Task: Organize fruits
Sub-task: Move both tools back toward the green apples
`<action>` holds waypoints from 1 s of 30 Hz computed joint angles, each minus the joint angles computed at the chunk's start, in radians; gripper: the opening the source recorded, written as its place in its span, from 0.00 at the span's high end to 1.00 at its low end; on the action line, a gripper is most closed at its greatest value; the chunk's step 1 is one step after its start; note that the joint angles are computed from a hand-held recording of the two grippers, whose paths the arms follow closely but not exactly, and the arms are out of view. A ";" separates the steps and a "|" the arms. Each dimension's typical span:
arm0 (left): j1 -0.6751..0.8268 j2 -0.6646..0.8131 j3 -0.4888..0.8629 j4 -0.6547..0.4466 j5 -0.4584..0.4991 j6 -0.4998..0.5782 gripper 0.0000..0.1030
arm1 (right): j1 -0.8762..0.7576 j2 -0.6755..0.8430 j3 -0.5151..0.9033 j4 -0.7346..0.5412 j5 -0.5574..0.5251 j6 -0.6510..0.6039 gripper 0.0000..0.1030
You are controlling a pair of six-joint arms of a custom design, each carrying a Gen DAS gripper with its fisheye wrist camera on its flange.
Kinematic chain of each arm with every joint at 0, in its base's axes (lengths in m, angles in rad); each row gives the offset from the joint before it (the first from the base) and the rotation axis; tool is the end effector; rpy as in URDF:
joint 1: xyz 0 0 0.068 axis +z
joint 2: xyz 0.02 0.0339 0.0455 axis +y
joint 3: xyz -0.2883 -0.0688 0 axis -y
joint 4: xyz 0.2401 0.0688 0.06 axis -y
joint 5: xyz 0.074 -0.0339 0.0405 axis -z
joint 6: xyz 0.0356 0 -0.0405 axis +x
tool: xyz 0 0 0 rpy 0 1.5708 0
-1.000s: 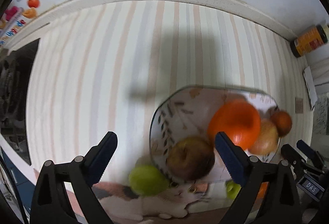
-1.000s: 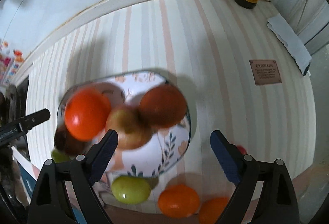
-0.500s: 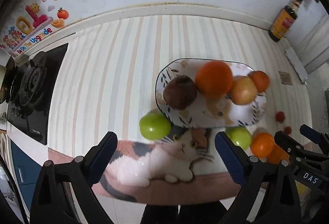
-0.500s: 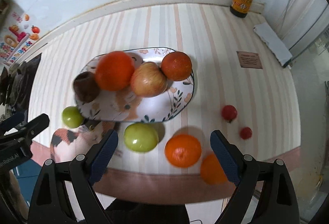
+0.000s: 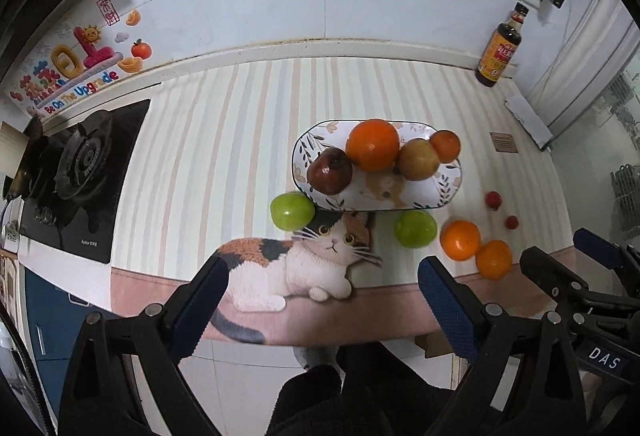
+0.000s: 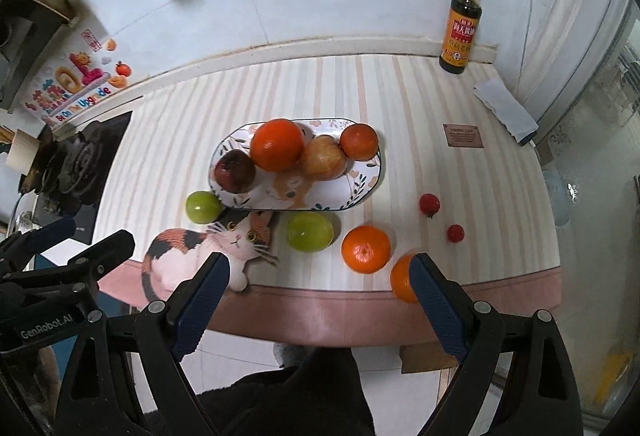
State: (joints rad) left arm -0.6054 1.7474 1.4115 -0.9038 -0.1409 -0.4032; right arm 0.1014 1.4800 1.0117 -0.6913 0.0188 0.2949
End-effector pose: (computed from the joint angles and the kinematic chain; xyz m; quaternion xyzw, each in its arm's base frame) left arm 0.2928 -0.1966 0.2715 0.0878 0.9800 -0.0186 0.1775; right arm 0.2776 0.0276 0.2453 0.0965 0.9741 0.0312 0.2020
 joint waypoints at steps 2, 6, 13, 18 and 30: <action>-0.012 -0.031 -0.008 -0.015 -0.004 -0.011 0.06 | 0.019 -0.051 -0.006 -0.030 0.021 0.008 0.09; -0.037 -0.080 -0.016 -0.044 -0.002 -0.031 0.06 | 0.038 -0.123 -0.005 -0.081 0.033 0.020 0.09; -0.064 -0.126 -0.025 -0.063 -0.003 -0.064 0.06 | 0.063 -0.189 0.003 -0.143 0.048 0.047 0.08; -0.055 -0.123 -0.030 -0.057 -0.003 -0.080 0.06 | 0.054 -0.186 0.003 -0.143 0.042 0.041 0.06; 0.072 0.014 -0.053 0.073 0.058 -0.042 0.00 | -0.091 -0.009 -0.051 0.052 -0.101 -0.018 0.03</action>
